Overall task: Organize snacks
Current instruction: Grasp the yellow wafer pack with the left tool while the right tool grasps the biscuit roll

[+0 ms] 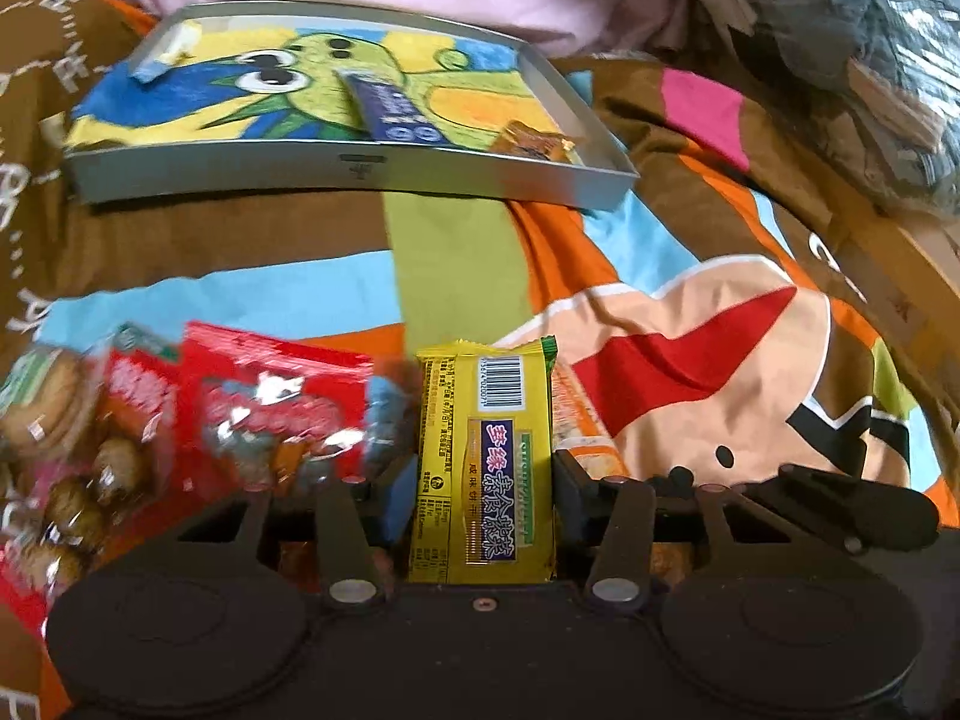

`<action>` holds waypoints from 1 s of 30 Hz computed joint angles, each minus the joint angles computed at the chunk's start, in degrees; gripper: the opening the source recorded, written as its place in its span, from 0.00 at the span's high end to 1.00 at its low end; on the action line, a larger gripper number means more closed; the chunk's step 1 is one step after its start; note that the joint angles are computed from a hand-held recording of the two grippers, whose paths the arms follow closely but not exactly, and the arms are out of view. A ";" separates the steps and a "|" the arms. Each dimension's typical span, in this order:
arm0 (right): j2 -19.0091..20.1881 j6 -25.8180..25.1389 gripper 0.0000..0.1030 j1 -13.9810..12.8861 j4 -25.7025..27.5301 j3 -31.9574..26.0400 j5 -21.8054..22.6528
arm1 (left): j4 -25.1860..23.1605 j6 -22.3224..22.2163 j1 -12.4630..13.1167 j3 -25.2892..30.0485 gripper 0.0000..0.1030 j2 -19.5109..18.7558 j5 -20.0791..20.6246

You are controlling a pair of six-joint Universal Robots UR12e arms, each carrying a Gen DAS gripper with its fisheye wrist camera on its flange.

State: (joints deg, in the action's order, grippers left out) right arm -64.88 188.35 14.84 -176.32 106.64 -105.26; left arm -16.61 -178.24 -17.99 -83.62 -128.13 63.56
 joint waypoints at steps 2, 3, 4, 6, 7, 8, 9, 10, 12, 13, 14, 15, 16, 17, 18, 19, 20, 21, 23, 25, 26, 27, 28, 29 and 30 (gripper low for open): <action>0.47 -0.37 0.48 0.07 -0.20 -0.43 -0.56 | 1.16 -1.79 0.36 -0.79 0.52 0.26 0.04; 0.74 -0.81 0.48 0.09 -0.12 -0.69 -0.67 | 1.61 -2.53 0.47 -1.06 0.52 0.34 0.20; 1.07 -1.33 0.48 0.13 0.12 -1.01 -0.76 | 2.04 -3.16 0.57 -1.31 0.52 0.43 0.38; 1.51 -2.38 0.46 0.28 1.10 -1.47 -0.86 | 2.75 -4.23 0.71 -1.68 0.52 0.53 0.61; 1.82 -3.03 0.46 0.42 1.48 -1.70 -1.22 | 2.96 -4.65 0.70 -1.76 0.52 0.55 0.79; 2.10 -3.68 0.45 0.58 0.94 -1.76 -1.73 | 3.13 -4.99 0.70 -1.85 0.52 0.59 0.94; 2.34 -4.39 0.43 0.71 0.16 -1.74 -2.04 | 3.30 -5.17 0.66 -1.91 0.52 0.62 1.05; 2.40 -4.53 0.43 0.70 -0.23 -1.68 -1.84 | 3.50 -5.26 0.63 -1.99 0.52 0.66 1.15; 2.28 -3.33 0.44 0.33 -0.80 -1.38 -0.32 | 3.98 -5.27 0.59 -2.23 0.52 0.80 1.39; 2.20 -2.43 0.47 0.14 -1.15 -1.20 0.26 | 4.28 -5.33 0.58 -2.33 0.52 0.86 1.44; 2.15 -1.73 0.54 0.02 -1.41 -1.11 0.55 | 4.51 -5.36 0.58 -2.42 0.52 0.93 1.47; 2.07 -0.89 0.58 -0.09 -1.44 -1.03 0.69 | 4.78 -5.51 0.57 -2.50 0.52 1.00 1.58; 2.04 -0.52 0.59 -0.11 -1.49 -1.00 0.51 | 5.05 -5.67 0.56 -2.57 0.52 1.05 1.68; 2.04 -0.42 0.61 -0.11 -1.52 -1.00 0.20 | 5.39 -5.87 0.56 -2.66 0.52 1.12 1.81; 2.03 -0.51 0.62 0.02 -1.53 -1.00 -0.45 | 5.71 -6.03 0.57 -2.73 0.52 1.18 1.96; 2.06 -0.90 0.62 0.26 -1.93 -0.97 -1.57 | 6.06 -6.24 0.57 -2.81 0.52 1.25 2.17; 2.21 -1.67 0.64 0.58 -2.59 -0.98 -2.78 | 6.44 -6.47 0.56 -2.87 0.52 1.31 2.38; 2.44 -3.13 0.64 0.99 -3.65 -1.00 -4.54 | 6.73 -6.67 0.57 -2.92 0.52 1.38 2.58; 2.97 -6.63 0.65 1.82 -5.66 -1.05 -7.88 | 7.24 -7.14 0.53 -2.90 0.52 1.48 3.20; 3.63 -10.43 0.65 2.59 -7.26 -1.23 -10.76 | 7.75 -7.66 0.47 -2.85 0.52 1.58 3.90; 3.88 -11.77 0.65 2.85 -7.79 -1.35 -11.63 | 7.95 -8.00 0.42 -2.76 0.52 1.61 4.22; 4.15 -13.16 0.65 3.11 -8.52 -1.46 -12.51 | 8.15 -8.26 0.39 -2.72 0.52 1.64 4.44; 4.42 -14.65 0.65 3.40 -9.58 -1.51 -13.51 | 8.41 -8.53 0.36 -2.65 0.52 1.65 4.74; 4.67 -15.95 0.65 3.63 -10.68 -1.55 -14.41 | 8.71 -8.77 0.31 -2.59 0.52 1.67 5.06; 4.94 -17.30 0.65 3.87 -12.20 -1.55 -15.41 | 9.00 -9.02 0.27 -2.48 0.52 1.66 5.41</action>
State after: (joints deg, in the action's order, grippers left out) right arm -59.94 171.06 18.71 -188.52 105.09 -120.67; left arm -7.61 -187.26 -17.72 -86.10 -126.46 68.97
